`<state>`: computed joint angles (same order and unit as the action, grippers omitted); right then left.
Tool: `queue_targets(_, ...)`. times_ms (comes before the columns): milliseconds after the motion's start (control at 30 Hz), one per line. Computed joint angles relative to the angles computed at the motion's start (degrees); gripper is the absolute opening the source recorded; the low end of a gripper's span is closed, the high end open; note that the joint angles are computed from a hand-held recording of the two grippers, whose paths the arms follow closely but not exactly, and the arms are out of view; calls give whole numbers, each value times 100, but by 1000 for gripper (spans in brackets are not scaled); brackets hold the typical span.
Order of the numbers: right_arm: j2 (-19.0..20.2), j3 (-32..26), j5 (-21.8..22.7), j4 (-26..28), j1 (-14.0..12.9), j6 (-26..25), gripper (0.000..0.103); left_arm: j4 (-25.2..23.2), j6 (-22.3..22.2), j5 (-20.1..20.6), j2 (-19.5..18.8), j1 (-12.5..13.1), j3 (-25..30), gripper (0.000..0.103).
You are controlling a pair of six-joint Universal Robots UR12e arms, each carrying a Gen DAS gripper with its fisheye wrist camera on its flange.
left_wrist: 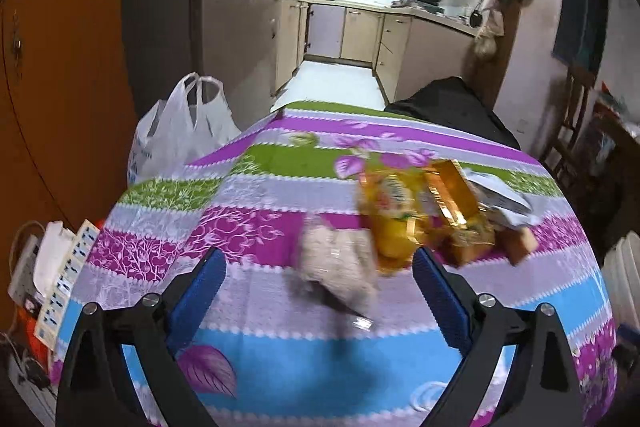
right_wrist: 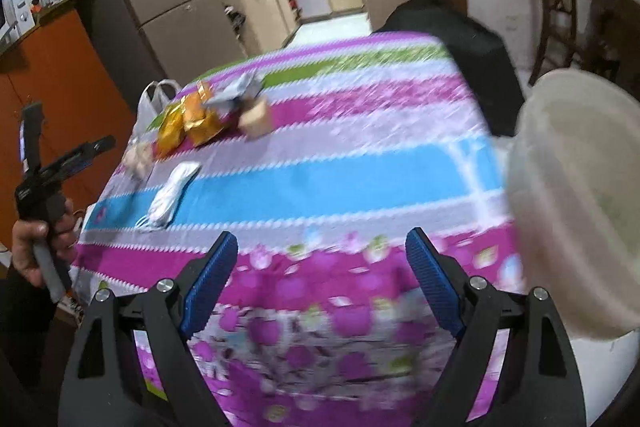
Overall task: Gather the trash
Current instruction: 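Swing both tools back from the bucket toward the table, then grasp the white rolled cloth with the right gripper while the left gripper grasps the rice bag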
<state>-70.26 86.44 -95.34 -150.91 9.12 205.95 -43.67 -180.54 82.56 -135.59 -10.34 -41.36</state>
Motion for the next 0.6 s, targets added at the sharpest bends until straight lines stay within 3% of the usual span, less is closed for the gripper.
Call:
queue_targets(133,234,-210,615,-158,31,22,83,-151,27,-429,-196,48,303,95)
queue_targets(267,526,-582,1049,-213,98,-177,82,-759,136,-148,-550,-63,920,93)
queue_targets(367,664,-794,1122,-81,135,-237,82,-1768,288,-2,-997,-119,1806,70)
queue_targets(400,715,-873,1114,-30,148,-252,82,-1945,252,-222,-1064,-96,1924,56)
queue_targets(500,815,-1026,1154,53,159,-259,75,-1628,108,-309,-884,-84,1510,48)
queue_targets(600,900,-1171,1235,112,174,-364,69,-975,-136,-301,-470,-25,716,42)
